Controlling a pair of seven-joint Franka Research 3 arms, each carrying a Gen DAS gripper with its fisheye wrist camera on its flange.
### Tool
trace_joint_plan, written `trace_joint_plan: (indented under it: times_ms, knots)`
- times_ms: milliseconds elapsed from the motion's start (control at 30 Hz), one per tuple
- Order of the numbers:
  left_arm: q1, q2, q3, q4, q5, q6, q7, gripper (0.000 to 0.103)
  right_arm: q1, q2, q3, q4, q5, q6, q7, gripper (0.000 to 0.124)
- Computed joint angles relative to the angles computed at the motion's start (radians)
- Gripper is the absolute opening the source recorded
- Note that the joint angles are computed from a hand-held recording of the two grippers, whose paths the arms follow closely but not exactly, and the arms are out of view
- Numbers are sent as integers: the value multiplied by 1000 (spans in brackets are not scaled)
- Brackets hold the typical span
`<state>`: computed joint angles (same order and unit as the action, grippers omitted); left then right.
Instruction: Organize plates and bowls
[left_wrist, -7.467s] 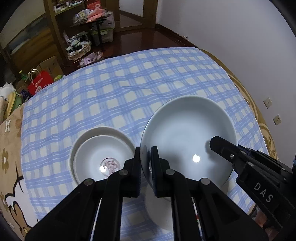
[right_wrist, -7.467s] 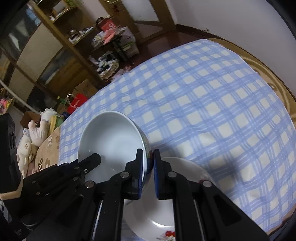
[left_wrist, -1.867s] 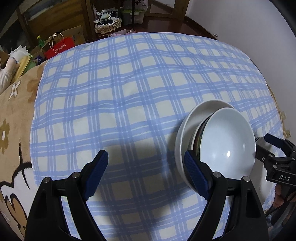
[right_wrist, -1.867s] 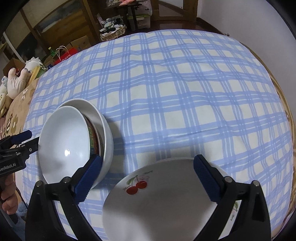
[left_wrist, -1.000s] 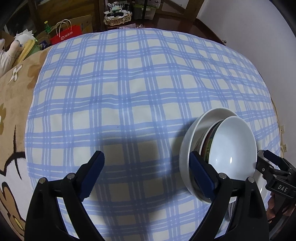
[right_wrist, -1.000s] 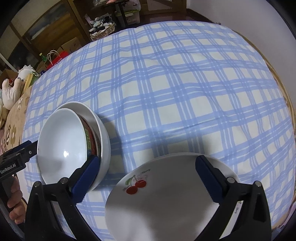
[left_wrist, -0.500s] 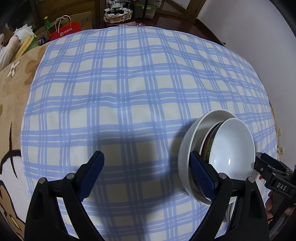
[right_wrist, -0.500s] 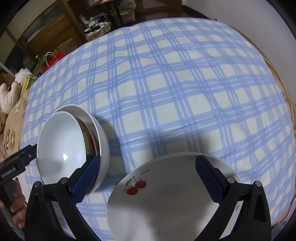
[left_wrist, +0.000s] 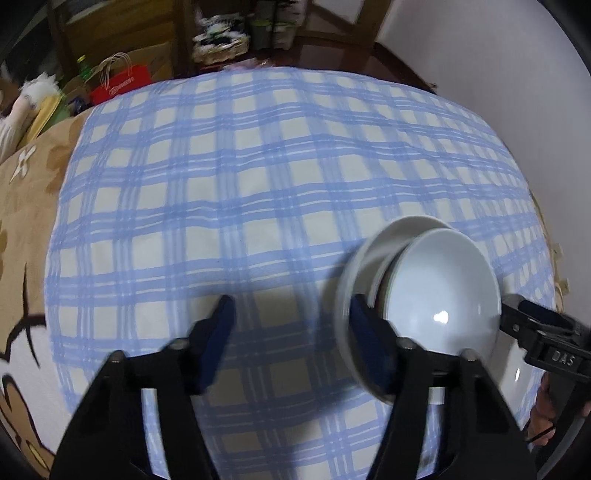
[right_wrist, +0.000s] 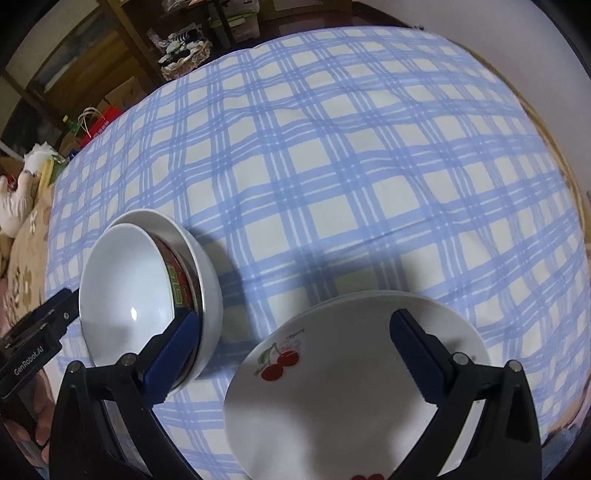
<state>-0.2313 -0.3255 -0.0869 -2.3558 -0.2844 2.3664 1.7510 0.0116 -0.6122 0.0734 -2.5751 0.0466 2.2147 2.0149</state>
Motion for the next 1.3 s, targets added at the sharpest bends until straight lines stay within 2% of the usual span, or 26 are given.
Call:
trace_joint_plan:
  times_ms: [67,167,300,400,533,600,667,900,1000,1100,1300]
  knots:
    - [1,-12,-19,-9,37,22,-7,49,-5,-1,18,3,-34,4,1,103]
    - [-10,-15,-16,-14,43,29,-13,47,-9,-8,36,-1,-75,23,9,103]
    - [-14,-2,-8,3,47,-18,7,44,9,-14,21,-1,-61,31,-12,90]
    - [-7,-2,-30,-11,81,9,-24,42,16,-21,14,-11,-36,43,-9,82]
    - [-13,3,-32,-8,94,10,-41,41,25,-30,5,-23,0,62,-16,70]
    - [-14,2,-27,-6,89,1,-41,41,34,-38,-3,-30,24,69,-29,56]
    - [-13,2,-29,-4,99,-2,-45,41,35,-38,1,-27,30,66,-36,53]
    - [-17,-24,-27,-14,112,12,-48,43,35,-32,-8,-27,64,77,-48,53]
    - [-32,-31,0,-10,57,8,-11,43,31,-29,-5,-31,64,95,-55,53]
    - [-16,-25,-19,-8,94,4,-37,43,30,-27,-7,-32,69,99,-60,53]
    - [-17,-9,-22,0,97,-16,-46,43,25,-27,-1,-34,60,109,-69,53]
